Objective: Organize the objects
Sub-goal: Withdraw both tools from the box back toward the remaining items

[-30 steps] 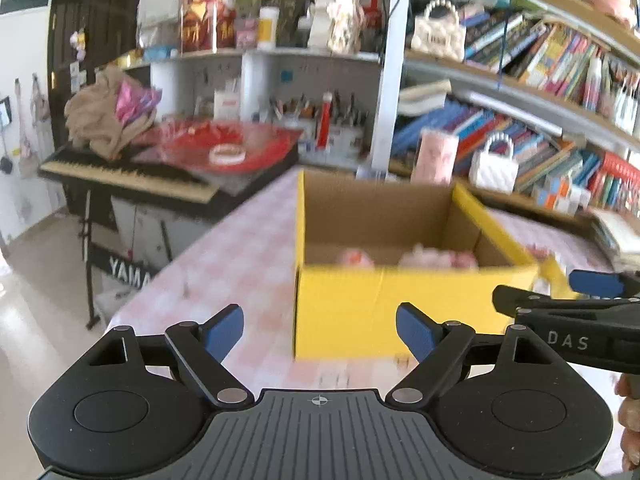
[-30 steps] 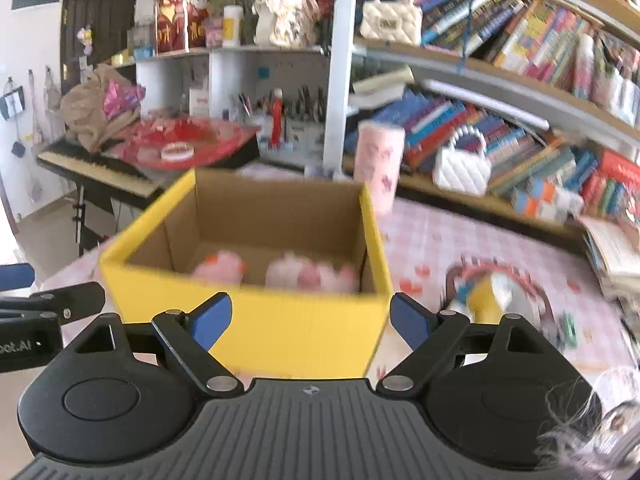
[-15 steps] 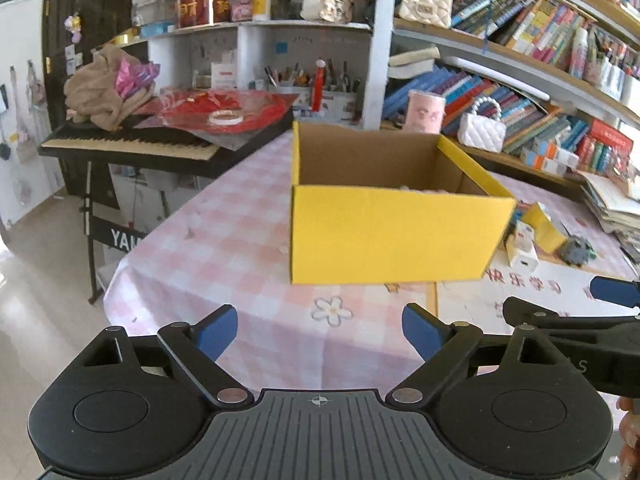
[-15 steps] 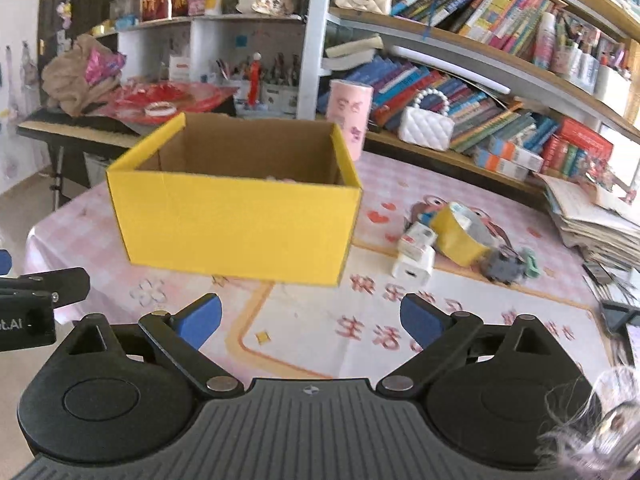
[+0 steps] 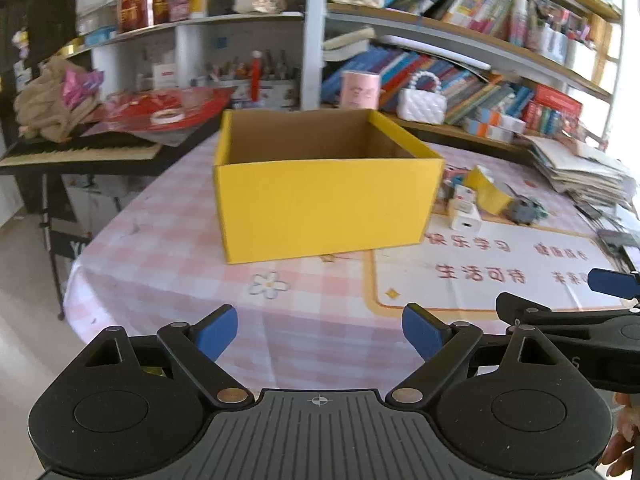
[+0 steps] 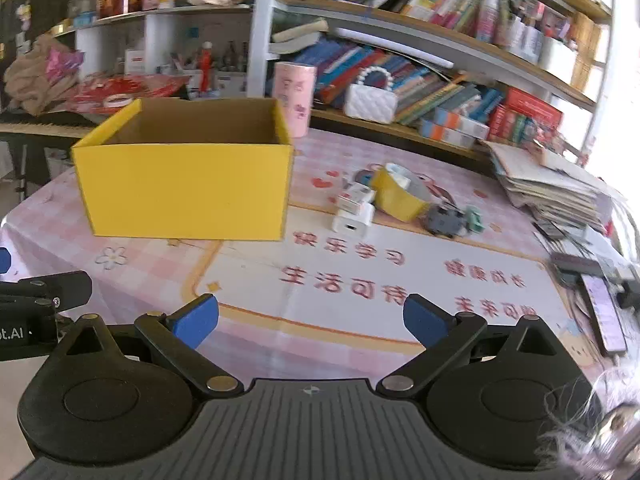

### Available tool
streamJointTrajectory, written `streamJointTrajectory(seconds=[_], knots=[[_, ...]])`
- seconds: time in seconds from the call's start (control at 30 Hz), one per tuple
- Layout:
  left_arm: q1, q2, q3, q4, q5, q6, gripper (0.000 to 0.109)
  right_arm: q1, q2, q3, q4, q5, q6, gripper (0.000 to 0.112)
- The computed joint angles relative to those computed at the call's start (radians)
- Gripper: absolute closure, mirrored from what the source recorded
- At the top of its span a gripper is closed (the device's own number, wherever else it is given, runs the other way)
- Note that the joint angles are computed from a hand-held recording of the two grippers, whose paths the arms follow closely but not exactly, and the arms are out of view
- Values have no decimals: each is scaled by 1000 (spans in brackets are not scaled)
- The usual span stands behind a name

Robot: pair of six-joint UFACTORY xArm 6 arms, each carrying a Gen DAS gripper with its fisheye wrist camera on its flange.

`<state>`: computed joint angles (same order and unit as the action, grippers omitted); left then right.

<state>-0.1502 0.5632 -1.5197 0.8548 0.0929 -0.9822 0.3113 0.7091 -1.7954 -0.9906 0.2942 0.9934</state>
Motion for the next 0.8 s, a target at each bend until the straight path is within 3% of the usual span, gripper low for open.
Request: streamJointTrajectory(seconds=[0.33,0.53,0.67,0.8], knots=[[-44,53,-64,-157,-6,201,17,-34,-45,58,-63,40,137,11],[-81,120,-161,-271,20,306,17,-61,-40,51,-59,46,123,9],[-115,181,-253,-419,61,458,17,-86,-26,32,-20,60,98,9],[-133,249,-369,-472,109,493,17,-110,6,-16,42,76,40,9]])
